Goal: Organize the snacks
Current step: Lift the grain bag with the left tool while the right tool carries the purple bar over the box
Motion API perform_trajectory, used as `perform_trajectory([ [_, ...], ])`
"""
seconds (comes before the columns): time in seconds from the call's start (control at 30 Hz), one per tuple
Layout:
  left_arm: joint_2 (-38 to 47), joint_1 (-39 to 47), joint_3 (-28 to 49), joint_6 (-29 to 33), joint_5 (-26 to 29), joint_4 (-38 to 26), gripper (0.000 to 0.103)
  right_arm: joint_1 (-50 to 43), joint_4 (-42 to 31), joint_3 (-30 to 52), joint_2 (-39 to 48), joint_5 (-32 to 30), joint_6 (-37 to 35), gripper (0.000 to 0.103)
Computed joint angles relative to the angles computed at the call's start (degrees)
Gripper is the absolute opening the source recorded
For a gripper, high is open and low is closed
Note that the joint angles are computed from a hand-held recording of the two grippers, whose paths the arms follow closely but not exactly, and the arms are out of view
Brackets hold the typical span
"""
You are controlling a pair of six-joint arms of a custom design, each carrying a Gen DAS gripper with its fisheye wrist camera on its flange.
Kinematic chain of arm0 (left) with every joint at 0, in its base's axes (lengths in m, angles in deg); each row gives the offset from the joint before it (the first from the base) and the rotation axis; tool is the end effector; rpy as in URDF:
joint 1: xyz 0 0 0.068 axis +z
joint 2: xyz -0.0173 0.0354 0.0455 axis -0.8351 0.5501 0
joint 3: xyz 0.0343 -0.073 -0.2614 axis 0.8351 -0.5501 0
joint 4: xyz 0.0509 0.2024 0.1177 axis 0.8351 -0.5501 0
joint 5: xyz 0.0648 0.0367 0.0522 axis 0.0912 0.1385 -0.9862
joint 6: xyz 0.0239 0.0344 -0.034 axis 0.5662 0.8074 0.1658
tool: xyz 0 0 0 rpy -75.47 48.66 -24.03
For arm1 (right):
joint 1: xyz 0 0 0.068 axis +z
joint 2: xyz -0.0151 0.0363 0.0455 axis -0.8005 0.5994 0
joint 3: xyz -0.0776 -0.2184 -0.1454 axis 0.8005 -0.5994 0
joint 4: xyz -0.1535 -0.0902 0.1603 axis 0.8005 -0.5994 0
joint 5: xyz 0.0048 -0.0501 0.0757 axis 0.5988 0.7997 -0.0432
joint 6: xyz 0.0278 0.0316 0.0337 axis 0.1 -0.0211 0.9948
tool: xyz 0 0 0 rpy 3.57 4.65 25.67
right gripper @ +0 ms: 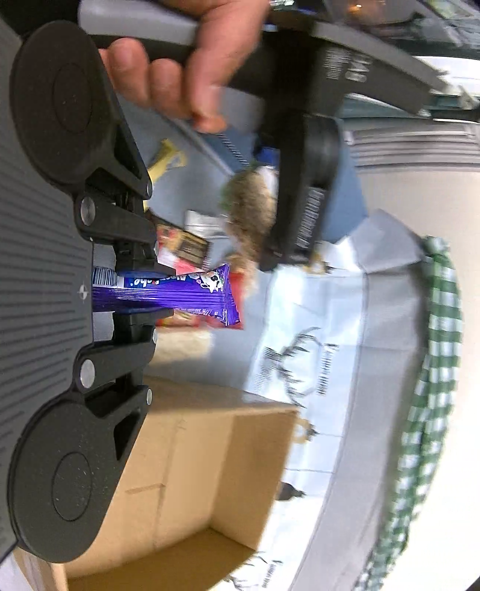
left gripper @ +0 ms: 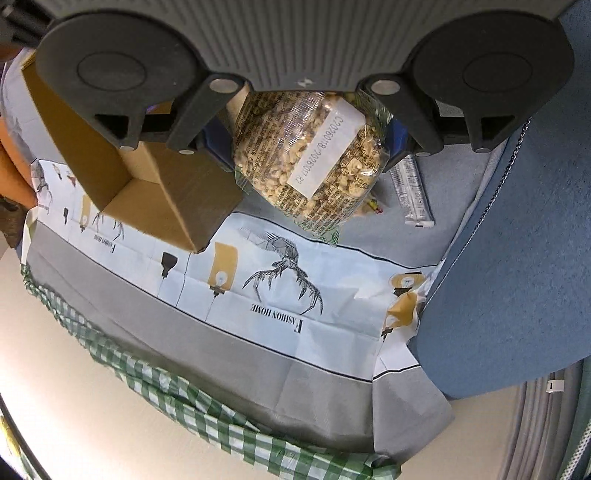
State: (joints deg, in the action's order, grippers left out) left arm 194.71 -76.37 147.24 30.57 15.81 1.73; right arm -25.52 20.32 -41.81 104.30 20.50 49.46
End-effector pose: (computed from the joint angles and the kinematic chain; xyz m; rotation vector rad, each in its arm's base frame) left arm 0.4051 -0.1568 0.2262 0.3605 2.2103 -0.6231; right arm 0.2222 0.0989 0.2567 0.1311 2.1581 -0.0102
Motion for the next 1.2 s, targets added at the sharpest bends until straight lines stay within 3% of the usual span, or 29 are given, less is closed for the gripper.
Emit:
perform_trajectory([
  [0.17,-1.20,-1.33,-0.52,0.11,0.23,1.00,0.084,-5.52,-0.75,1.64,-6.04,-2.04,-2.31,0.014],
  [0.33,-2.40,-3.77,-1.51,0.52,-1.99,3.42,0.084,-17.74,1.69,2.16,-10.56,-8.84,-9.64,0.014],
  [0.47,-1.43,-5.75,-0.19,0.71,-1.96,3.91,0.084,-31.91,4.95,2.62,-9.56,-17.32,-16.05,0.014],
  [0.67,0.83,-8.71,2.35,0.89,-1.50,5.07,0.084,-46.45,11.09,-0.60,-5.79,-25.14,-19.01,0.014],
  [1.0,7.11,-15.14,9.80,-1.81,-0.69,9.37,0.084,-51.95,13.65,-3.50,-3.17,-25.74,-19.11,0.014],
  [1.2,9.19,-18.67,11.93,0.40,0.59,8.22,0.084,-55.49,12.77,-3.07,-1.50,-26.87,-18.98,0.014],
])
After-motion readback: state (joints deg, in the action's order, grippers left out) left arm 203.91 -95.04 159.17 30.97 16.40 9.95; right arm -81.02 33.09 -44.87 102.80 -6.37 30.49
